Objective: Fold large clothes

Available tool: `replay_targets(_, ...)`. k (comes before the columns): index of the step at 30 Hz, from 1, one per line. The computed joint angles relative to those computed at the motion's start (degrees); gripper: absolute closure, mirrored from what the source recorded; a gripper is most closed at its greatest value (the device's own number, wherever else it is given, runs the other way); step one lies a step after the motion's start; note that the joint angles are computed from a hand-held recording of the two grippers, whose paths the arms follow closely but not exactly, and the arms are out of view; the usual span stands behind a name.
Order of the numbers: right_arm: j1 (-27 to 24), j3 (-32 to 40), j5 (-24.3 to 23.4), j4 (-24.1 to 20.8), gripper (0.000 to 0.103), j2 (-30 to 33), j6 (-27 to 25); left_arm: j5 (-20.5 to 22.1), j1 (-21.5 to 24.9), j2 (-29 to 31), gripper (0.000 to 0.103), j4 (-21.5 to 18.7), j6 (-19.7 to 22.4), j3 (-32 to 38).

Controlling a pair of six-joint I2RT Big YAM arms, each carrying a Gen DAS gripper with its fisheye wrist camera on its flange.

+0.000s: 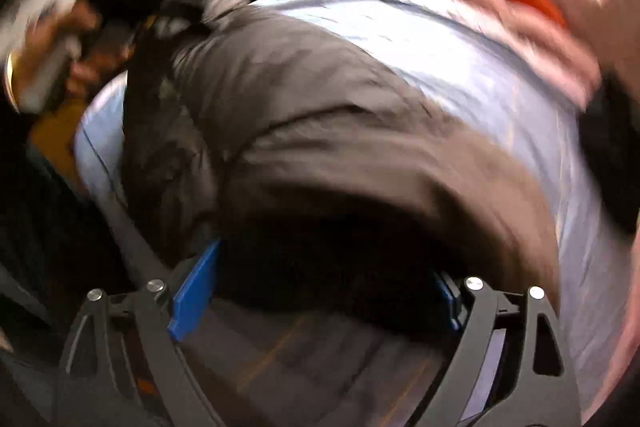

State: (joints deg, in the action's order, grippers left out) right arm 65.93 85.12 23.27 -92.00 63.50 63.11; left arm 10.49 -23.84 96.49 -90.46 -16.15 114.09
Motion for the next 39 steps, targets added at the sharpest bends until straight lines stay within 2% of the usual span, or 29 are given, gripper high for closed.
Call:
replay_targets(1,0.84,-1.33,-1.7,2.06,0.014,-1.77,3.48,-0.5,0.0,0.04,0.002,0.0,-0.09,0.44)
replay_targets(2,2.25,-3.86,-3.84,7.0,0.014,-4.41,7.13,-1.53,-0.29,-0.18,0.002,0.62,-0.24,0.66)
replay_targets(4,5.12,-7.63,-5.01,15.31,0.014,-6.97,11.66,-2.97,-0.66,-0.58,0.002,1.91,0.55,0.89)
replay_targets(5,6.11,-8.66,-4.52,17.1,0.014,-6.89,13.36,-3.16,-0.65,-0.5,0.002,2.07,1.02,1.19)
replay_targets(6,6.84,-8.25,-3.25,16.0,0.014,-5.56,15.1,-2.94,-0.73,-0.57,0.002,1.84,1.21,1.51)
replay_targets(7,7.35,-6.68,-0.8,12.62,0.014,-3.36,16.88,-1.28,-0.85,-1.21,0.002,1.49,1.53,1.34)
replay_targets(9,6.6,-6.37,4.44,10.2,0.014,-2.52,19.25,2.99,-0.93,-2.61,0.002,1.08,3.43,0.71)
replay_targets(10,5.07,-7.41,7.22,11.69,0.012,-3.6,21.66,4.29,-1.0,-3.37,0.002,1.31,4.49,0.14)
replay_targets(11,4.11,-8.37,7.83,13.95,0.006,-4.57,22.75,5.39,-1.54,-5.6,0.002,2.47,5.85,-1.91)
replay_targets(12,1.37,-10.03,6.5,18.81,0.004,-5.88,22.33,5.86,-2.01,-7.76,0.002,3.96,6.85,-4.1)
replay_targets(14,-5.17,-11.33,-2.82,25.4,0.004,-5.15,17.06,5.42,-2.67,-12.04,0.002,6.76,8.31,-8.5)
replay_targets(15,-8.46,-11.51,-9.45,28.62,0.01,-3.84,12.65,4.99,-2.96,-13.9,0.002,8.23,8.45,-10.8)
replay_targets(16,-10.71,-11.15,-13.67,30.73,0.025,-2.45,8.83,5.13,-2.98,-15.04,0.002,9.15,8.38,-12.31)
replay_targets(18,-14.93,-7.22,-15.78,28.0,0.064,1.76,3.55,6.87,-2.18,-17.82,0.002,11.41,7.91,-15.87)
replay_targets(19,-17.28,-6.74,-15.81,28.93,0.072,1.52,3.64,7.61,-1.48,-19.17,0.002,12.47,7.98,-17.53)
replay_targets(20,-19.2,-7.39,-15.94,31.62,0.088,0.53,4.09,10.47,-0.09,-21.06,0.002,13.32,7.67,-19.51)
replay_targets(21,-22.65,-8.02,-16.01,35.27,0.093,-0.96,4.57,14.59,1.42,-22.68,0.002,14.43,7.31,-21.56)
replay_targets(22,-25.09,-7.13,-14.91,36.04,0.094,-1.26,3.82,20.22,3.26,-24.83,0.002,15.84,6.75,-24.24)
replay_targets(23,-26.89,-5.76,-14.08,35.74,0.096,-0.92,2.48,21.89,3.69,-26.25,0.002,16.71,6.56,-25.88)
replay_targets(25,-30.94,-0.28,-10.93,32.92,0.096,1.54,-2.12,19.22,2.62,-28.44,0.002,17.72,7.03,-28.42)
replay_targets(26,-32.97,1.8,-11.13,31.95,0.096,2.66,-2.73,14.96,0.68,-29.19,0.002,17.89,7.84,-29.41)
replay_targets(28,-38.53,4.4,-15.45,31.33,0.096,4.81,-1.53,7.95,-3.13,-29.42,0.002,18.62,9.47,-30.14)
replay_targets(30,-42.21,6.19,-18.67,29.43,0.096,6.93,-0.59,-1.25,-8.21,-30.35,0.002,22.69,11.52,-31.36)
replay_targets(32,-44.11,6.21,-20.88,28.78,0.096,7.39,-0.8,-8.66,-13.44,-30.71,0.002,28.0,15.23,-31.64)
replay_targets(33,-44.6,6.22,-21.6,28.55,0.096,7.45,-0.8,-10.66,-15.25,-30.42,0.002,29.97,16.96,-31.52)
replay_targets(34,-44.92,5.85,-22.06,28.33,0.096,6.89,-0.76,-11.77,-16.75,-29.54,0.002,31.19,18.41,-30.86)
replay_targets(36,-45.47,5.6,-23.11,28.19,0.096,6.84,-1.89,-8.18,-17.91,-23.82,0.002,28.96,20.04,-26.62)
replay_targets(38,-45.65,6.41,-23.7,27.12,0.096,6.86,-3.43,-4.03,-17.3,-18.0,0.002,26.63,18.12,-23.43)
replay_targets(39,-45.63,6.92,-23.74,26.49,0.096,7.04,-5.16,-3.98,-16.91,-15.18,0.002,26.45,16.21,-22.45)
